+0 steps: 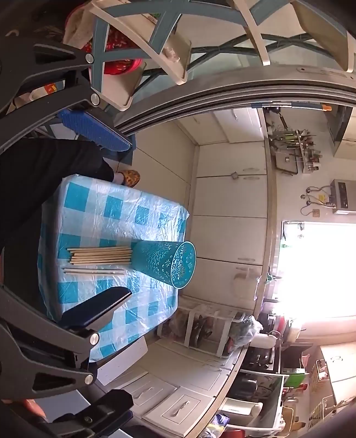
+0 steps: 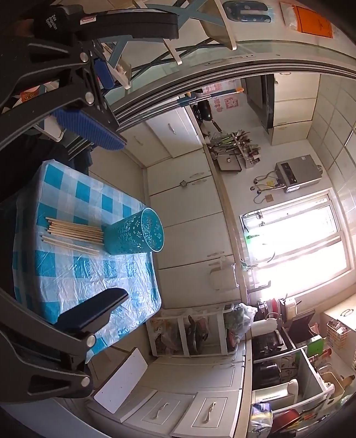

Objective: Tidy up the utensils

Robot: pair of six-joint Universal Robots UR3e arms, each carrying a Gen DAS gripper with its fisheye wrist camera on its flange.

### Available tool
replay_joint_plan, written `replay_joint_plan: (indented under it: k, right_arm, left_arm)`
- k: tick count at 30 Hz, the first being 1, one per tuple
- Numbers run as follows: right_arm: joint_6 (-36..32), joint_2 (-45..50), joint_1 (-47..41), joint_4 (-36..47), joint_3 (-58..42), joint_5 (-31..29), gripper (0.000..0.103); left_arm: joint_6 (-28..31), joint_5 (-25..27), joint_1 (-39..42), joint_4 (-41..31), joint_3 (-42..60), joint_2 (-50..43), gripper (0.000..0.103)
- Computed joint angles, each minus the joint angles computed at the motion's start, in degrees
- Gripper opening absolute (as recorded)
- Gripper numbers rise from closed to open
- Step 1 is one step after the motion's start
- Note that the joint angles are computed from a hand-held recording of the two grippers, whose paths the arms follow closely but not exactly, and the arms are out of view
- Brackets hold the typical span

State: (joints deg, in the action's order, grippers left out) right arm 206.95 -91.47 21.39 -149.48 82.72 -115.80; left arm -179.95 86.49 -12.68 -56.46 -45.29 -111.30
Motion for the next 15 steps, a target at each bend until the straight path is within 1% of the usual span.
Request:
replay_joint_plan:
  k: [3, 4, 6, 12, 15]
  right_arm:
    - [-0.34, -0.76, 0.44, -0.28, 0.84, -0.43, 0.097]
    - [-0.43, -0.6, 0.11, -2.58, 2.5, -0.41, 0.097]
    - [-0.43, 0.15, 0.3, -0.63, 0.18, -0.38, 0.097]
    - [0.17, 1.75, 1.39, -0.56, -1.23, -1.71, 0.097]
    - [0.29, 0.86, 1.21, -0.44, -0.36, -1.31, 0.097]
  left_arm:
    - [0.08, -0.01, 0.06, 0.21, -0.07, 0.1, 0.095]
    - [-0.01, 0.1, -0.01, 0.35, -0.28, 0.25, 0.095]
    - [-0.11, 0.08, 0.14, 0.72, -0.68, 0.5, 0.095]
    - [-0.29, 0.35, 0.03, 1.55, -1.83, 1.19, 0.095]
    - [-0.3, 0.53, -0.07, 1.65, -1.81, 1.21, 0.095]
